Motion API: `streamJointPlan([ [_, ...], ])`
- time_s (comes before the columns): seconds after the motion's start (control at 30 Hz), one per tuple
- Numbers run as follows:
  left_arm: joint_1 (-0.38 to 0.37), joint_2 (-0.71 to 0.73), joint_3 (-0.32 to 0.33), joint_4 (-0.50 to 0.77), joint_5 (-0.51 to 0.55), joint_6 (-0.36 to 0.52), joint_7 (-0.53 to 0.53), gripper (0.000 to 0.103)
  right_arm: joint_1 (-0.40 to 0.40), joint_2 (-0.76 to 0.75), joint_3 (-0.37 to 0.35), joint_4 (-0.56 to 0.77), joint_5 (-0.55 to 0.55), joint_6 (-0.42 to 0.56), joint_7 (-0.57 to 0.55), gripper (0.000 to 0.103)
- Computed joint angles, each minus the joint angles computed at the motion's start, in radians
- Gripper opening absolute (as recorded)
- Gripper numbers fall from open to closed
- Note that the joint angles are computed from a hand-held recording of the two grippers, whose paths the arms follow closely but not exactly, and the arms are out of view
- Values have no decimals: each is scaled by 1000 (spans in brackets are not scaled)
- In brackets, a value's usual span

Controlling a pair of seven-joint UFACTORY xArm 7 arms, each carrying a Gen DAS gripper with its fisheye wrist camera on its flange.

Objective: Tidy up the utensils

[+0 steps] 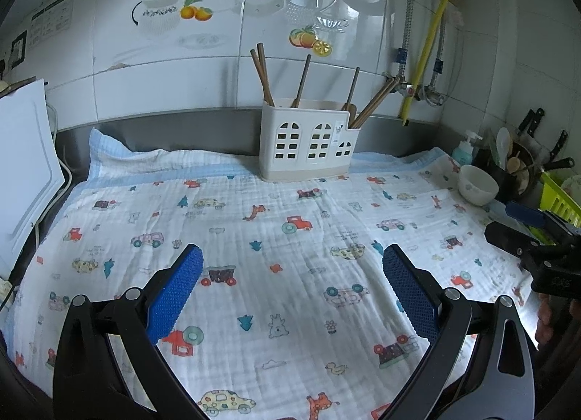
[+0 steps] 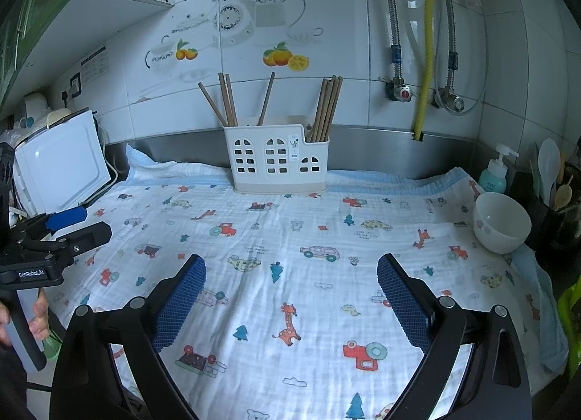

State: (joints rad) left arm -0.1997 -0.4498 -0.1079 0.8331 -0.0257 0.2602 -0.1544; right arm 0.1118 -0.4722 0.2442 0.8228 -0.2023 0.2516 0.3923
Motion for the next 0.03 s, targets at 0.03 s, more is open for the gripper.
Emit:
streamJointPlan([
  [0.03,-1,-1,2,-1,-1,0,1,98,2,0,-2,-1,1,0,0,92],
])
